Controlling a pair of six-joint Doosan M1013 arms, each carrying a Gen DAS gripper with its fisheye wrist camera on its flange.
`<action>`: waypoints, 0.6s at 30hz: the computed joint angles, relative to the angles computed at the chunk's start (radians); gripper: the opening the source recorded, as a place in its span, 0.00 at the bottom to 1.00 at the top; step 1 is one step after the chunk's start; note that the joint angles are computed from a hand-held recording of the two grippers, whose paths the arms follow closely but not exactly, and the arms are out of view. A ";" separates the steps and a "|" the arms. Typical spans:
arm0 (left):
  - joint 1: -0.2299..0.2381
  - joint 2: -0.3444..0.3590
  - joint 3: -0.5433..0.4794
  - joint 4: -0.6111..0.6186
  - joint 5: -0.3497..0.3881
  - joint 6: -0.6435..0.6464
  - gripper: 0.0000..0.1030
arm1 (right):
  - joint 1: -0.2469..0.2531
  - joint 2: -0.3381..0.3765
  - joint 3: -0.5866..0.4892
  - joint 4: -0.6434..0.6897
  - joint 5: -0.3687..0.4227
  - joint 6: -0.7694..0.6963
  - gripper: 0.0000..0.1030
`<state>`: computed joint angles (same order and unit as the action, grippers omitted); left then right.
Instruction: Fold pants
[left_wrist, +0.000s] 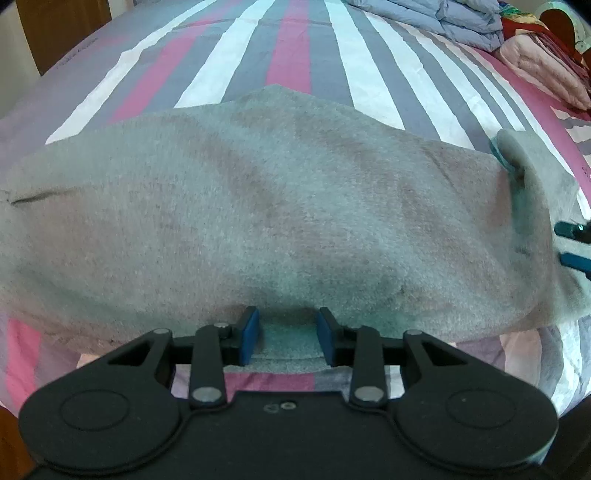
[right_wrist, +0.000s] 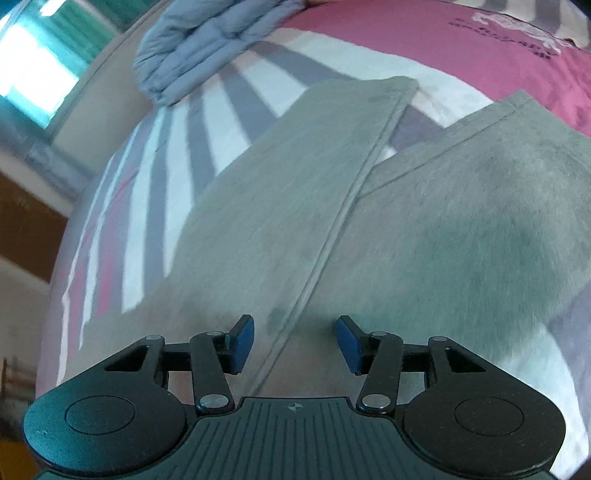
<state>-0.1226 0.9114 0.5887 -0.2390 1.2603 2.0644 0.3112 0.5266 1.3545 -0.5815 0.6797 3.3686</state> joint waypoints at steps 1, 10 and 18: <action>-0.001 -0.001 0.002 0.002 -0.001 0.001 0.25 | -0.007 0.000 0.000 -0.004 -0.005 0.009 0.49; -0.009 -0.014 0.033 0.022 -0.034 0.010 0.25 | -0.040 -0.006 0.060 -0.036 -0.158 0.211 0.13; -0.005 -0.012 0.029 0.009 -0.028 0.015 0.25 | 0.003 -0.021 0.041 -0.184 -0.019 0.210 0.05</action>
